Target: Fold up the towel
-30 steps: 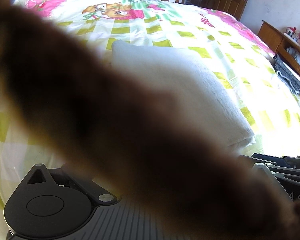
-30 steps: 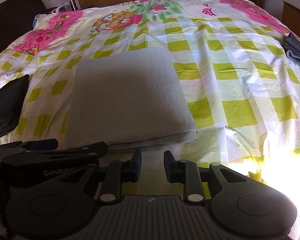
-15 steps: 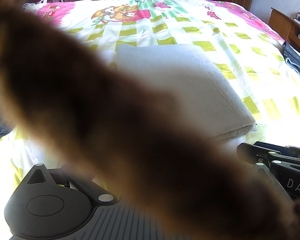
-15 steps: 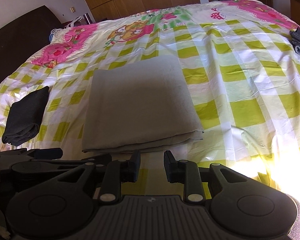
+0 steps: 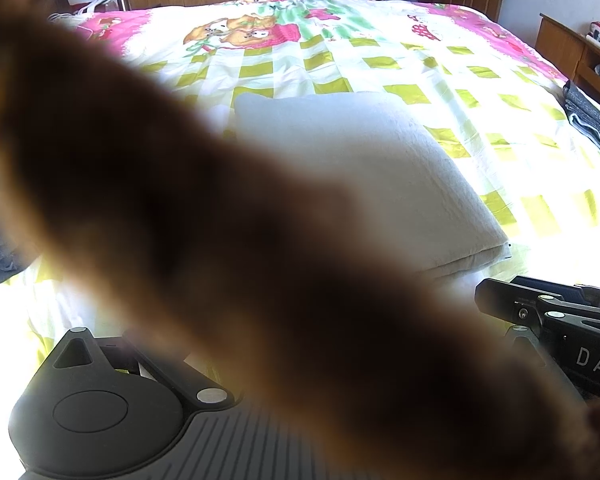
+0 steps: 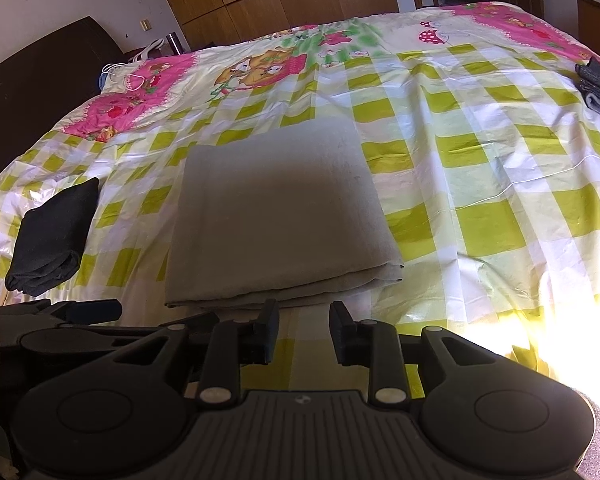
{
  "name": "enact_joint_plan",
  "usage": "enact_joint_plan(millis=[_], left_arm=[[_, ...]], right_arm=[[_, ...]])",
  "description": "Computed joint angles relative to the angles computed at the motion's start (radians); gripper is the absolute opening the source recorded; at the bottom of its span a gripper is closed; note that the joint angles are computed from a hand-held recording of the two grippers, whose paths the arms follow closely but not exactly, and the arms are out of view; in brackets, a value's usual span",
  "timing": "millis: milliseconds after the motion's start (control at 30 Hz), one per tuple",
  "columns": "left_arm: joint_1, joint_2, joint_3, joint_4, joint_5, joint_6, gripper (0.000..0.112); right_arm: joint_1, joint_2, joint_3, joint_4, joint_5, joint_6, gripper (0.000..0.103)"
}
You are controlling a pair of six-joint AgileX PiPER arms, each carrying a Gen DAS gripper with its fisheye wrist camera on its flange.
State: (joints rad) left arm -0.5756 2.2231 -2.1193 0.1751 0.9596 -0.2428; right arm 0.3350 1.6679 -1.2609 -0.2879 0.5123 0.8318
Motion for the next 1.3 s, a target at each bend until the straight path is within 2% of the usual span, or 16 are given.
enact_joint_plan(millis=[500,1300], left_arm=[[-0.008,0.026,-0.033,0.013,0.036,0.002,0.1],[-0.007,0.035,-0.041,0.012,0.035,0.009,0.1]], right_arm=[[-0.013,0.011,0.008,0.034,-0.012,-0.018,0.043],[-0.02,0.026,0.02,0.032,-0.008,-0.005,0.048]])
